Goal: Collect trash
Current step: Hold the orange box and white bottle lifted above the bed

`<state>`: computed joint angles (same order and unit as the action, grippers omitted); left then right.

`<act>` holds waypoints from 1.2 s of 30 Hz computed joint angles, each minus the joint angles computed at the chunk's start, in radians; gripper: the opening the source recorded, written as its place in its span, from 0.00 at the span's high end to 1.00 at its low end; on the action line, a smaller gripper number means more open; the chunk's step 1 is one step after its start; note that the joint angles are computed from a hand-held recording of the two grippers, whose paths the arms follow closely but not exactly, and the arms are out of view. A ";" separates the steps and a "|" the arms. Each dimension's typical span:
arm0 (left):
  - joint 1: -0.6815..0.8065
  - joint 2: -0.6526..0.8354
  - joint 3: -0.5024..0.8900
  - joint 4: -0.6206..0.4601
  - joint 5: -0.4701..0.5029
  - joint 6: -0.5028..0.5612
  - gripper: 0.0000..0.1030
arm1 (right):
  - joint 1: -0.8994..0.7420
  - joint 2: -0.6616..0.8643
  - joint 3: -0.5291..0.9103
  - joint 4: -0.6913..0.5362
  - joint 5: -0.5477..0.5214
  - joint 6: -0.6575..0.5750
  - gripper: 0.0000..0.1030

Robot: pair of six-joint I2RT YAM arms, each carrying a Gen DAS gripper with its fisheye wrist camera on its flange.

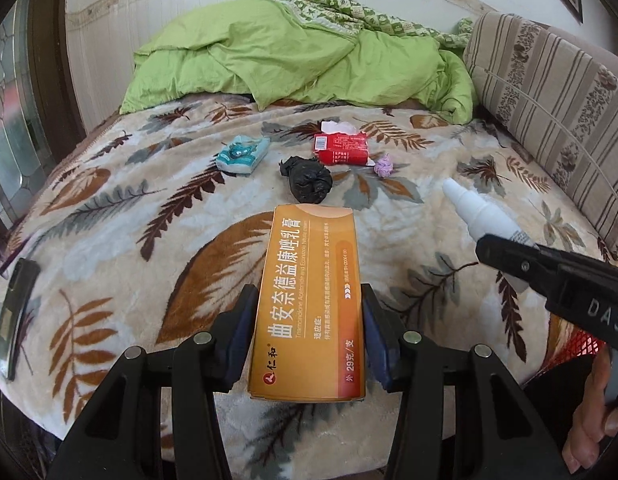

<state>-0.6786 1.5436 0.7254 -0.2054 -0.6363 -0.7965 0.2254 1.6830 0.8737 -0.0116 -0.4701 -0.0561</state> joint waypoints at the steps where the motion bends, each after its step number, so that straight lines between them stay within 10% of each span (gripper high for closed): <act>1: -0.013 -0.003 0.009 -0.021 -0.016 -0.010 0.53 | -0.007 -0.008 -0.009 -0.001 -0.007 -0.006 0.69; 36: -0.078 0.033 0.082 -0.142 -0.092 -0.081 0.53 | -0.096 -0.088 -0.089 0.000 -0.077 -0.006 0.69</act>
<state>-0.7561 1.5762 0.8072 -0.3471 -0.7281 -0.8777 0.1290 1.5953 0.7849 -0.0118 -0.5475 -0.0624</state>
